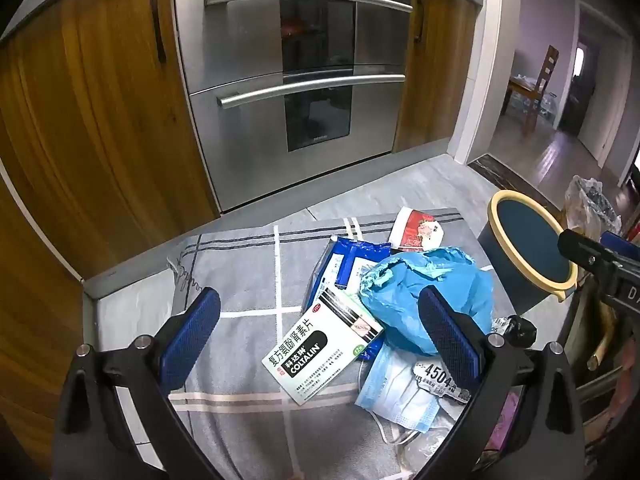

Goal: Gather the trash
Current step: 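Move both tools over the trash pile on the grey mat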

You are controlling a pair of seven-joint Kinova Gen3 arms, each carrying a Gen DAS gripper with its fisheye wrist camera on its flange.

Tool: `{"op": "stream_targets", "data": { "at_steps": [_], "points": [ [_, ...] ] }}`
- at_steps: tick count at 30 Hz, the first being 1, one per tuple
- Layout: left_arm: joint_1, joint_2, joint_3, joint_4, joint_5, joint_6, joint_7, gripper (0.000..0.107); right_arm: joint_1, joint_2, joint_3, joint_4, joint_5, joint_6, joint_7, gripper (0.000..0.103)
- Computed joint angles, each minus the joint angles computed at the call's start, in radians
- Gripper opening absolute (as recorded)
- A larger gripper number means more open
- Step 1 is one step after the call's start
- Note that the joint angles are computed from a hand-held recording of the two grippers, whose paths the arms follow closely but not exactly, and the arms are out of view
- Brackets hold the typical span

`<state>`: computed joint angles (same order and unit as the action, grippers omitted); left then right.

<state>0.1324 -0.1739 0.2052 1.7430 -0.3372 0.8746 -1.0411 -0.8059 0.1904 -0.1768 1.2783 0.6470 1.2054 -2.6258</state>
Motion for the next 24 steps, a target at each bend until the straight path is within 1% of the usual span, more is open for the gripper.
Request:
{"op": "stream_targets", "data": {
  "at_steps": [6, 12, 16, 21, 24],
  "points": [
    [-0.001, -0.001, -0.001, 0.003, 0.000, -0.005, -0.005, 0.098, -0.008, 0.003, 0.001, -0.004, 0.014, 0.006, -0.007, 0.098],
    [-0.003, 0.005, -0.024, -0.013, 0.030, 0.004, -0.043, 0.098, -0.010, 0.000, 0.000, 0.004, 0.019, 0.001, -0.011, 0.098],
    [-0.006, 0.000, -0.001, -0.005, 0.006, 0.003, -0.019, 0.098, -0.009, -0.003, -0.002, 0.011, 0.019, -0.001, -0.012, 0.098],
    [-0.004, 0.000, -0.002, -0.004, 0.006, 0.003, -0.018, 0.098, -0.015, 0.017, 0.001, -0.028, 0.016, 0.019, 0.005, 0.098],
    [-0.004, 0.000, -0.001, -0.003, 0.002, 0.002, -0.014, 0.098, -0.017, 0.014, 0.004, -0.016, 0.015, 0.010, 0.009, 0.098]
  ]
}}
